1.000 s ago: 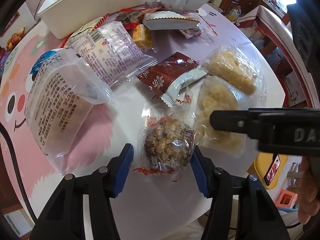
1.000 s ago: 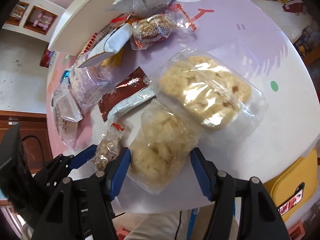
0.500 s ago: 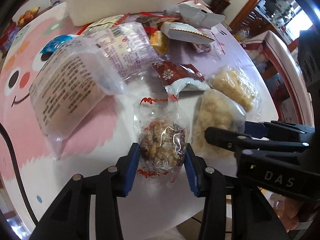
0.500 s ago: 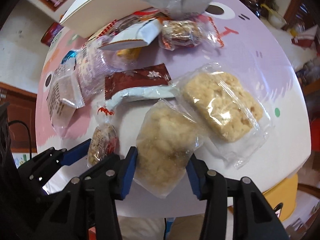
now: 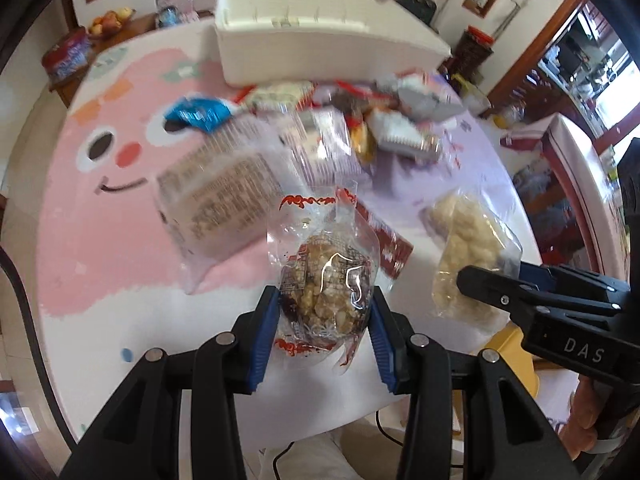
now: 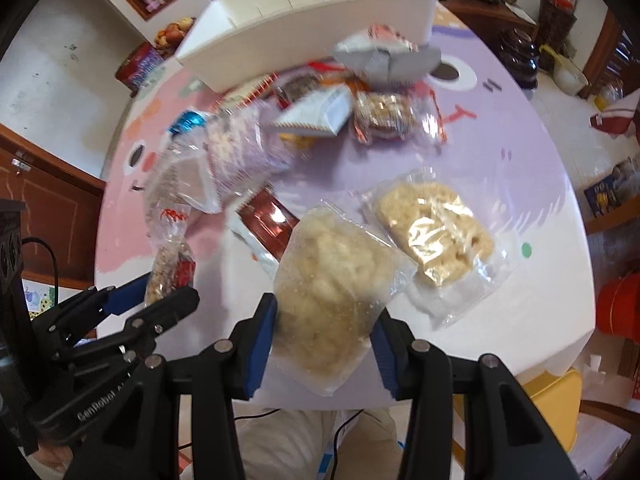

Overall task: Organize snacks
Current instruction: 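Carry both bags over the white tray and release them inside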

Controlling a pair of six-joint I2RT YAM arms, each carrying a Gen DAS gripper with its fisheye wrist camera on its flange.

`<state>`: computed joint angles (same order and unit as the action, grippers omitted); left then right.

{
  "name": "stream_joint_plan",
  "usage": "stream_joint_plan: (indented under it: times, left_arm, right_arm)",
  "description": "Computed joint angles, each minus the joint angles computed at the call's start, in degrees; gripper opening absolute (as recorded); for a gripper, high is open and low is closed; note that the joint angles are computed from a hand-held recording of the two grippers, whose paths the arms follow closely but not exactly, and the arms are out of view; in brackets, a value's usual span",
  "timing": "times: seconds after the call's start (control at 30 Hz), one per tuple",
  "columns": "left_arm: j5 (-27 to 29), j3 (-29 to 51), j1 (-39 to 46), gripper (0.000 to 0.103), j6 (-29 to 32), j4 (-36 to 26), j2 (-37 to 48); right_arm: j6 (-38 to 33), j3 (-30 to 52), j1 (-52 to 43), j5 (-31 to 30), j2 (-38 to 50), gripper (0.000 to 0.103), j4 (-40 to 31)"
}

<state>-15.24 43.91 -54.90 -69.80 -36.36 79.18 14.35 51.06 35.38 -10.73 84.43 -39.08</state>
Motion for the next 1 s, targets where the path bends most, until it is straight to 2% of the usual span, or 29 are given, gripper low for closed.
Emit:
stream_joint_plan:
  times: [0.1, 0.27, 0.43, 0.73, 1.0]
  left_arm:
    - [-2.25, 2.69, -0.2, 0.042, -0.97, -5.02, -3.47]
    - [-5.59, 10.88, 0.56, 0.042, 0.97, -10.85, -3.25]
    - [-8.97, 21.44, 2.07, 0.042, 4.35, -16.88, 0.62]
    - [-9.28, 35.71, 7.07, 0.042, 10.95, -23.53, 5.47]
    - [-7.99, 45.11, 15.18, 0.043, 19.56, -25.43, 8.8]
  right_arm:
    - [-1.3, 1.69, -1.14, -0.88, -2.14, 0.045, -2.16]
    - [-5.06, 5.55, -4.33, -2.15, -6.86, 0.045, -7.63]
    - [-6.81, 10.15, -4.72, -1.96, -9.14, 0.045, -10.69]
    - [-8.47, 20.02, -7.13, -3.29, -5.85, 0.045, -13.99]
    - [-9.41, 34.03, -8.75, -2.84, 1.23, 0.045, -15.63]
